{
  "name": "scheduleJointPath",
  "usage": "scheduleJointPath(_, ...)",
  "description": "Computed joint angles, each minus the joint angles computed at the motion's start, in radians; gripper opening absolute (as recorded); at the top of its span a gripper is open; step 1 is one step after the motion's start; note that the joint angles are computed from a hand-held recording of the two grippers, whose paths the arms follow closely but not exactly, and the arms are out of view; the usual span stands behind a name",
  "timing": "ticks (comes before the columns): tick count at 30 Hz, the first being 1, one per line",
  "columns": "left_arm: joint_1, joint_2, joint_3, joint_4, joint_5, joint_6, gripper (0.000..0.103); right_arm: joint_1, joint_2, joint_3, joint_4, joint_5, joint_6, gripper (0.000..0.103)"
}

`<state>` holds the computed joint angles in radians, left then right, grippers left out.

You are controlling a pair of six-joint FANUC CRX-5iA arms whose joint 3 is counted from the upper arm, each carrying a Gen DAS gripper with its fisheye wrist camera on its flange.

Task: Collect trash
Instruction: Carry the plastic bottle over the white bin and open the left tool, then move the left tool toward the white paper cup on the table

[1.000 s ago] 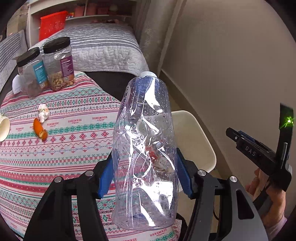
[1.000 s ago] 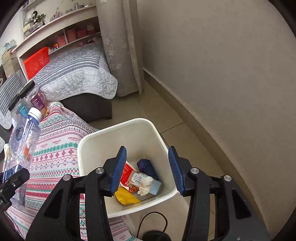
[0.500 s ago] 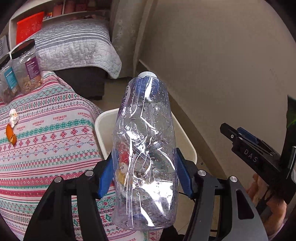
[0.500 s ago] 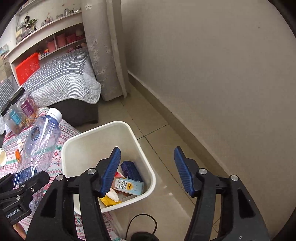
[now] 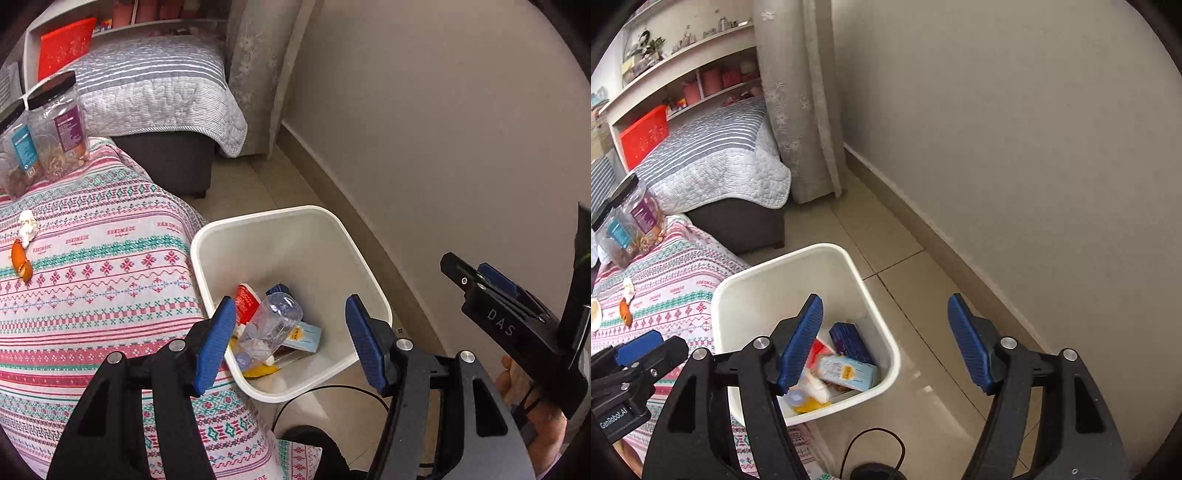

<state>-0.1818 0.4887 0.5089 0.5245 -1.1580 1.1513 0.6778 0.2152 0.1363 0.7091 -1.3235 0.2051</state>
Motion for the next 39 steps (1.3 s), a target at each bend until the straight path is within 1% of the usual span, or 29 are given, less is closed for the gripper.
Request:
scheduleJointPath(7,0.049,-0.048,-0.020,-0.080,0.023,0.028,0.061,0.032,0.071,0.094,0.011,0.012,0.044,0.074)
scheduleJointPath(13,0.105,-0.073,-0.043,-0.127,0.033,0.044,0.061,0.061,0.145,0.192,0.007,0.016,0.103,0.077)
scheduleJointPath(21,0.192,-0.117,-0.091,-0.184,0.043,0.071,0.061,0.096,0.261,0.359,-0.023,0.012,0.186,0.081)
scheduleJointPath(25,0.235,-0.129,-0.105,-0.204,0.051,0.079,0.061,0.113,0.337,0.476,-0.055,0.000,0.232,0.082)
scheduleJointPath(28,0.268,-0.121,-0.091,-0.219,0.038,0.099,0.061,0.124,0.404,0.582,-0.083,-0.015,0.272,0.082)
scheduleJointPath(34,0.324,-0.062,-0.003,-0.273,-0.005,0.157,0.061,0.144,0.548,0.817,-0.142,-0.071,0.357,0.082)
scheduleJointPath(36,0.344,-0.028,0.045,-0.292,-0.022,0.185,0.061,0.148,0.604,0.910,-0.159,-0.104,0.395,0.082)
scheduleJointPath(39,0.370,0.027,0.127,-0.329,-0.036,0.238,0.061,0.151,0.706,1.087,-0.186,-0.178,0.459,0.082)
